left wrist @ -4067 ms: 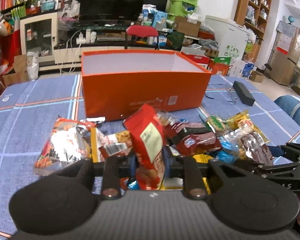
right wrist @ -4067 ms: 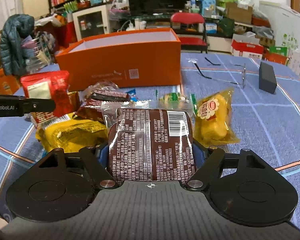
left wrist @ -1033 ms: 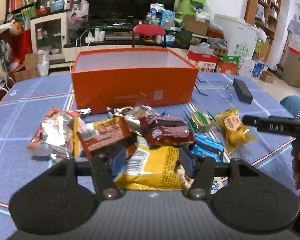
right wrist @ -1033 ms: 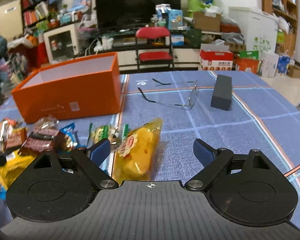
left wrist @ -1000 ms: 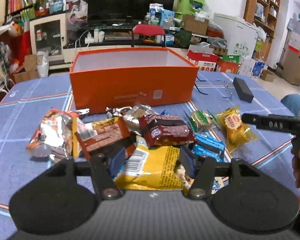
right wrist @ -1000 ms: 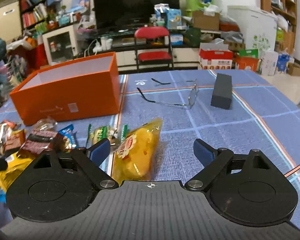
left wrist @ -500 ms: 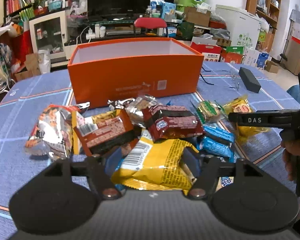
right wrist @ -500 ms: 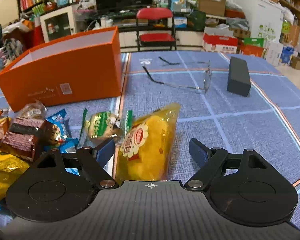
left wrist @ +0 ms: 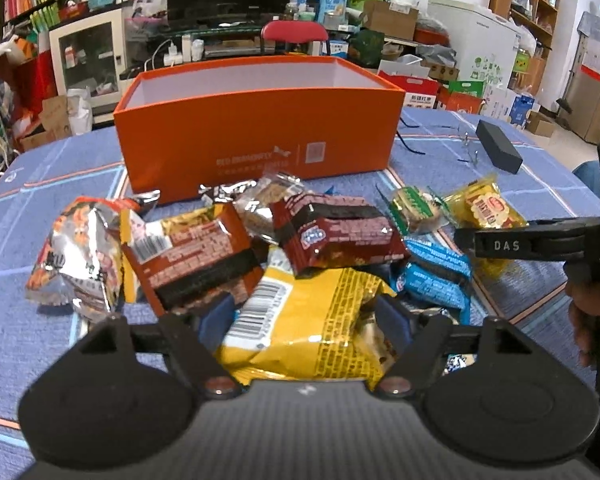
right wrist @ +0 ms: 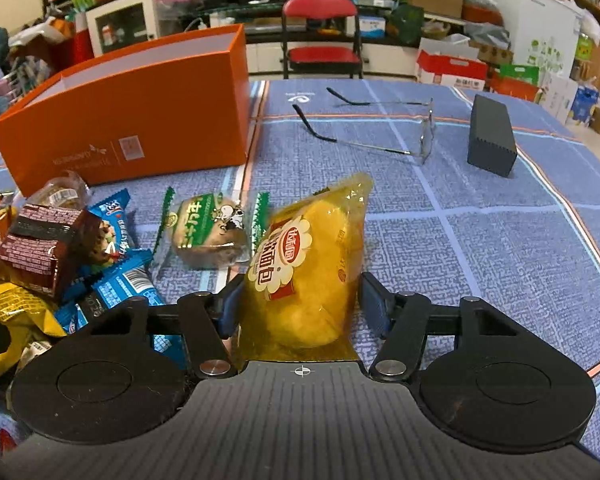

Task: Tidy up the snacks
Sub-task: 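Grasp the yellow chip bag with the left tool while the right tool grasps the yellow bun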

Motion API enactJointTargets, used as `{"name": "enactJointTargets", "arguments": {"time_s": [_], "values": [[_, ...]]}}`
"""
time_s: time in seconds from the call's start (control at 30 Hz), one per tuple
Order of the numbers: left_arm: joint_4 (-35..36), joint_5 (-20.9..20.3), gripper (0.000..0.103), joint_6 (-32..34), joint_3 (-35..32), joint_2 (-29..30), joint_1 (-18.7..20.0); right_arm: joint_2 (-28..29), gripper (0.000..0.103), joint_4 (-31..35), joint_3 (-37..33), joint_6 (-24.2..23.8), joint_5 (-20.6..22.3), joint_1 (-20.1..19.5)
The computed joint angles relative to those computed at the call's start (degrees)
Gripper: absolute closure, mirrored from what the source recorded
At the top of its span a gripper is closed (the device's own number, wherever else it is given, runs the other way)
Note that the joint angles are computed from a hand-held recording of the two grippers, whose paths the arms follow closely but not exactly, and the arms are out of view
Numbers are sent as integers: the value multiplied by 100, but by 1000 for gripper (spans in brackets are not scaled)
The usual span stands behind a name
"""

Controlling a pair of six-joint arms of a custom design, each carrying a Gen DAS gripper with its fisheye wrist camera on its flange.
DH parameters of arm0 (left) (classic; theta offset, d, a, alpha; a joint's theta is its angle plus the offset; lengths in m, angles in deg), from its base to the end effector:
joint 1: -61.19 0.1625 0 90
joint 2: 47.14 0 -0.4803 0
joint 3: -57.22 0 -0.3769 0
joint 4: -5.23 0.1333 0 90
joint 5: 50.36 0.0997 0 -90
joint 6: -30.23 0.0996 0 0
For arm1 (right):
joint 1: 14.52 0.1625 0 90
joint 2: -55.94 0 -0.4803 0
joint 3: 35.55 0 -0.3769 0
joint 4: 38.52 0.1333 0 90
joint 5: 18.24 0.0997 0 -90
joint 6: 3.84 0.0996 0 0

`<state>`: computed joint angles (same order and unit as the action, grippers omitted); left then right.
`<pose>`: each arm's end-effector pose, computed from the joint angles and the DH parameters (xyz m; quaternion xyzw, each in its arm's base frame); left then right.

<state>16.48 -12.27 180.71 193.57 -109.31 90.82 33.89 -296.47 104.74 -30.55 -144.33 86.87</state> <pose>-0.0974 -0.2990 0.1554 0.2221 0.8707 -0.3343 0.2842 0.1507 -0.3702 0.0348 0.1585 -0.8580 0.3586 0.3318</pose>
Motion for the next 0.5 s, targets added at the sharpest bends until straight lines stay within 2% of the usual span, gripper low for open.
{"name": "enactJointTargets", "arguments": {"time_s": [0.07,0.13,0.17,0.5], "values": [[-10,-35,26,69,-27,79,30,14,57,-26,-8,-31,0,-4],[-6,-111,43,82,-32,196,14,29,66,-63,-12,-69,-4,3],[-22,-131,45,100,-24,216,8,45,66,-100,-23,-94,-29,17],[-157,-6,49,230,55,14,39,35,74,-156,-9,-196,-5,10]]}}
